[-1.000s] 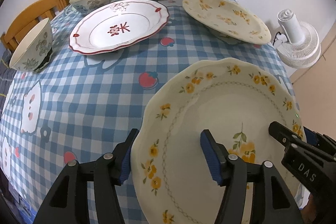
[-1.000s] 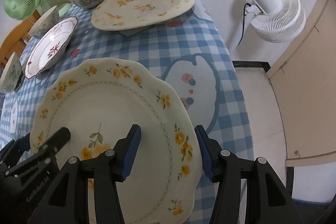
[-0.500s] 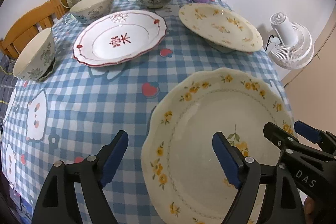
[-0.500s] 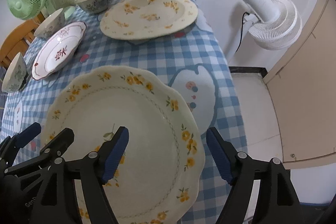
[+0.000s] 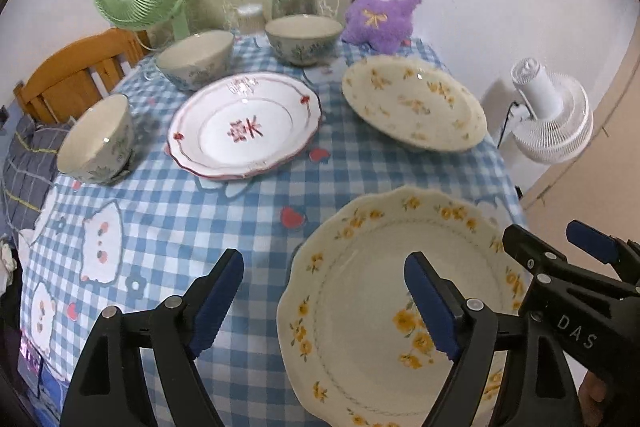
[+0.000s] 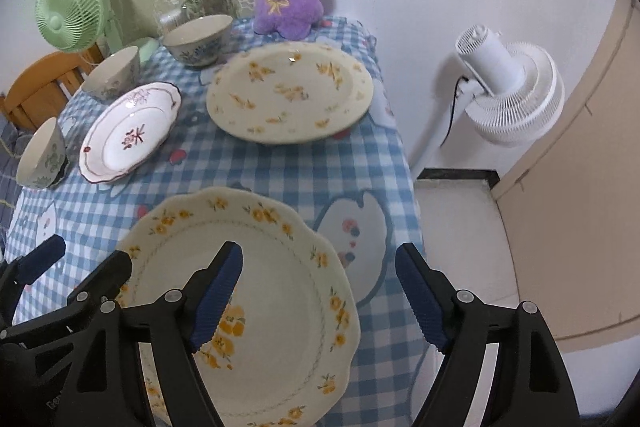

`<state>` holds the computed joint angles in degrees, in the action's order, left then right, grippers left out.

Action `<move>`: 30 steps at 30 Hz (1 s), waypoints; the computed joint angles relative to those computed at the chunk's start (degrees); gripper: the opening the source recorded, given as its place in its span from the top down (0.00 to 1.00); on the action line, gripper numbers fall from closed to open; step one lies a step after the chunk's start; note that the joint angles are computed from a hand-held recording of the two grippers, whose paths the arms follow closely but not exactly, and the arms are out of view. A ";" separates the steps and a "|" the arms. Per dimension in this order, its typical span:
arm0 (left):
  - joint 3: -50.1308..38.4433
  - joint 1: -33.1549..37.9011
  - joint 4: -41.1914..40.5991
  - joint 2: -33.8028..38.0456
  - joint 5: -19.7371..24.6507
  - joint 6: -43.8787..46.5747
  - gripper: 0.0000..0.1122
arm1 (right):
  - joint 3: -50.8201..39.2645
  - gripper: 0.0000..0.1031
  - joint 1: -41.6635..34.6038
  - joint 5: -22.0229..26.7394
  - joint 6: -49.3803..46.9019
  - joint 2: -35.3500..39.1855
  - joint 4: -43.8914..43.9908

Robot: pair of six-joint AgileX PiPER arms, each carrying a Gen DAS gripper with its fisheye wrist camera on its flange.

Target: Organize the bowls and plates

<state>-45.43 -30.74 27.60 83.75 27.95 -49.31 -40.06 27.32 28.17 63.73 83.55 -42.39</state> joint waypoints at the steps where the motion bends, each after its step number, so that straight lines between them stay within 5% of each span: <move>1: -0.76 -0.18 -0.16 -0.57 1.32 -0.60 0.25 | -0.23 0.21 -0.27 -0.06 -1.85 -1.06 1.03; 12: -4.41 -0.37 0.64 -7.77 7.68 1.12 0.25 | -3.61 0.21 5.57 8.80 -0.83 -9.28 0.92; 21: -8.25 4.77 -12.28 -10.33 9.30 18.09 0.24 | -7.57 0.21 10.74 18.60 5.01 -12.70 1.60; 25: -11.21 2.70 -6.37 -10.12 12.95 14.58 0.21 | -10.04 0.21 10.60 20.34 4.80 -13.66 3.49; 30: -13.37 5.07 -9.61 -10.58 11.22 19.67 0.16 | -12.34 0.21 12.20 23.13 6.45 -14.21 -0.33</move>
<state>-58.79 -25.68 17.98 73.17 39.17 -29.65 -52.40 39.52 51.30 70.17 69.35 -42.72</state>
